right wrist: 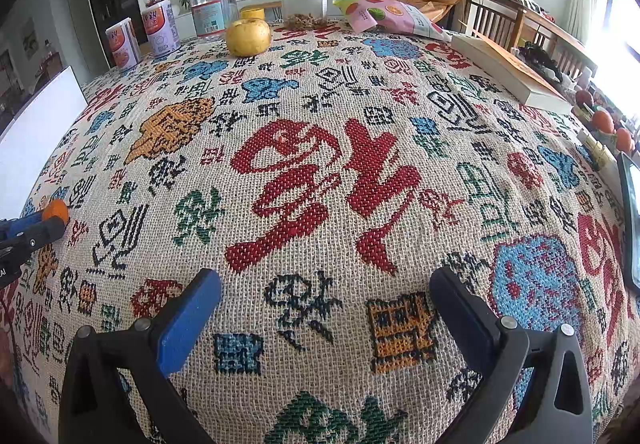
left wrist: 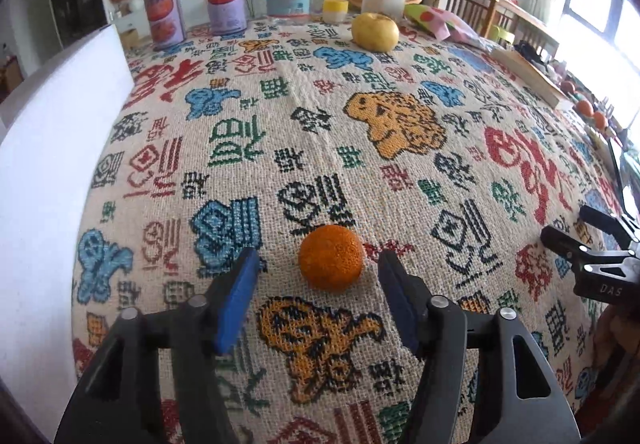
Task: Organize fruits
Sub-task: 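Move the left tool to the last small orange and grasp it, then grasp the yellow pear with the right tool while the left holds the orange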
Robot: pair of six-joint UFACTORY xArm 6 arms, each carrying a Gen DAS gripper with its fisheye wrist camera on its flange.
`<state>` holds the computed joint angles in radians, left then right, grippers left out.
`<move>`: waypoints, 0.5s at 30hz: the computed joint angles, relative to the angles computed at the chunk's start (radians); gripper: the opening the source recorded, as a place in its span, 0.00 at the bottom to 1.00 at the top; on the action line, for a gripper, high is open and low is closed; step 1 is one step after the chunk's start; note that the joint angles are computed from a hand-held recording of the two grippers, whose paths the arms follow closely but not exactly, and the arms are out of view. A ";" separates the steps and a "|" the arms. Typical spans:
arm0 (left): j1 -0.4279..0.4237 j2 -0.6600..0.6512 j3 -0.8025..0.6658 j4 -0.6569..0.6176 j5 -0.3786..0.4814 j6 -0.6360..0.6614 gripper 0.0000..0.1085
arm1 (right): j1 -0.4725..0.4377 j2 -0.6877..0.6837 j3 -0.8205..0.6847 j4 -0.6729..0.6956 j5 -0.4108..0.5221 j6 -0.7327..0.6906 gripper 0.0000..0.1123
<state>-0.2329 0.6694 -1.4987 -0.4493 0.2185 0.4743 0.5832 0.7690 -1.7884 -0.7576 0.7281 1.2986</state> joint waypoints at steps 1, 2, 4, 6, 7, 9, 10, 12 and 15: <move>0.003 0.004 0.007 0.037 -0.020 -0.040 0.85 | 0.000 0.000 0.000 0.000 0.000 0.000 0.92; 0.008 0.010 0.010 0.100 -0.030 -0.102 0.86 | 0.000 0.000 -0.001 0.000 0.001 0.000 0.92; 0.012 0.017 0.016 0.179 -0.044 -0.163 0.91 | 0.000 -0.003 0.005 -0.002 -0.002 0.002 0.92; 0.012 0.021 0.013 0.211 -0.046 -0.194 0.93 | -0.001 -0.009 0.015 -0.008 -0.006 0.008 0.92; 0.013 0.023 0.014 0.230 -0.049 -0.216 0.94 | -0.001 -0.010 0.017 -0.009 -0.008 0.010 0.92; 0.013 0.022 0.016 0.221 -0.052 -0.210 0.94 | 0.000 -0.016 0.026 -0.011 -0.011 0.016 0.92; 0.013 0.021 0.017 0.216 -0.052 -0.206 0.94 | 0.001 -0.018 0.029 -0.008 -0.010 0.012 0.92; 0.013 0.021 0.017 0.215 -0.054 -0.205 0.94 | -0.004 -0.022 0.032 0.040 -0.030 -0.082 0.92; 0.013 0.022 0.017 0.221 -0.055 -0.213 0.94 | -0.036 0.010 -0.039 0.168 -0.037 -0.282 0.91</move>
